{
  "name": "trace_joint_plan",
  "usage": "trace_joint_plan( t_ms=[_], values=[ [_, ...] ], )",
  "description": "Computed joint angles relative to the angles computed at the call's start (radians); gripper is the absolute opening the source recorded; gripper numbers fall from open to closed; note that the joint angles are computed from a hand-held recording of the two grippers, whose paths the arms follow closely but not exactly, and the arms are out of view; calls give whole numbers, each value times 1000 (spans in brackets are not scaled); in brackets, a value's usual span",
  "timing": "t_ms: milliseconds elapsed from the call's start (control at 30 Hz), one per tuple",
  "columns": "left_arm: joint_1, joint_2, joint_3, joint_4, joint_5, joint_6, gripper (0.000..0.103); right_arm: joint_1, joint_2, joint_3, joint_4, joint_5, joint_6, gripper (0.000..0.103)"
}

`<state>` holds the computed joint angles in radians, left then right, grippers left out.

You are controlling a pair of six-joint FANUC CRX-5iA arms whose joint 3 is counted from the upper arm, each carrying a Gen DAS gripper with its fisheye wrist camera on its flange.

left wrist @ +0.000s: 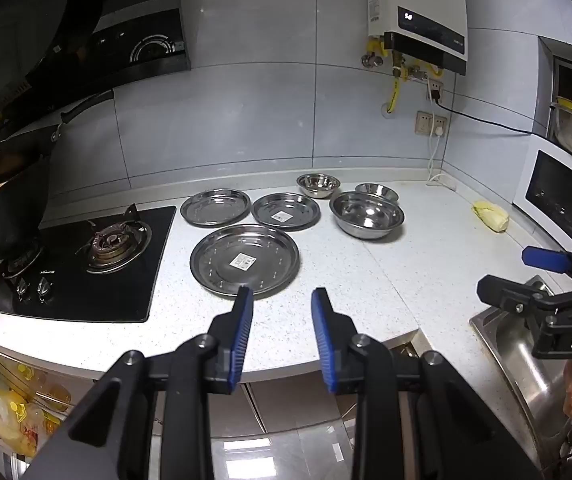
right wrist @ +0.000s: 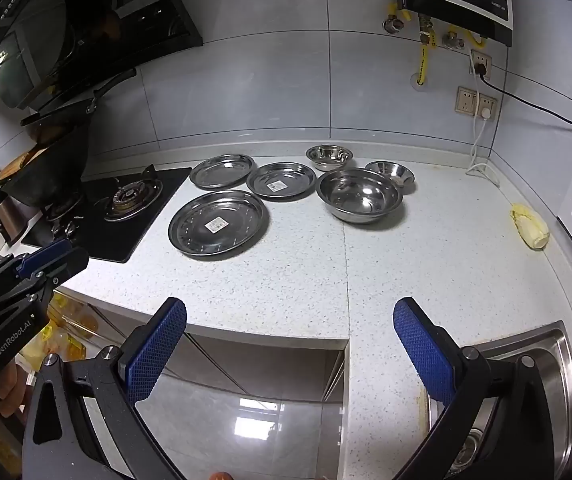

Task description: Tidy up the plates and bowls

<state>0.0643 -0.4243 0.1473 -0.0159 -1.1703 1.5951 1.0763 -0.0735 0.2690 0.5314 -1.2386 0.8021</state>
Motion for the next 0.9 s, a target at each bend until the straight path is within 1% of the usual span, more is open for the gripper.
trace_joint_plan(
  t_ms=[200,533,567,633,900],
  values=[
    [-5,-5,0,-10,2,2,29,0,-1,-3,0,1,-1,102],
    [5,1,1,8,-4,-4,29,1,1,-1,-1,-2,-4,102],
    [-16,6,8,-13,-6,14,29,1,1,-1,-1,-2,-3,102],
    [-17,8,8,-11,-6,14,29,1,1,1,-1,-3,-3,102],
    [0,-8,-19,7,2,-1,29,0,5,5,-4,-4,-3,102]
  ],
)
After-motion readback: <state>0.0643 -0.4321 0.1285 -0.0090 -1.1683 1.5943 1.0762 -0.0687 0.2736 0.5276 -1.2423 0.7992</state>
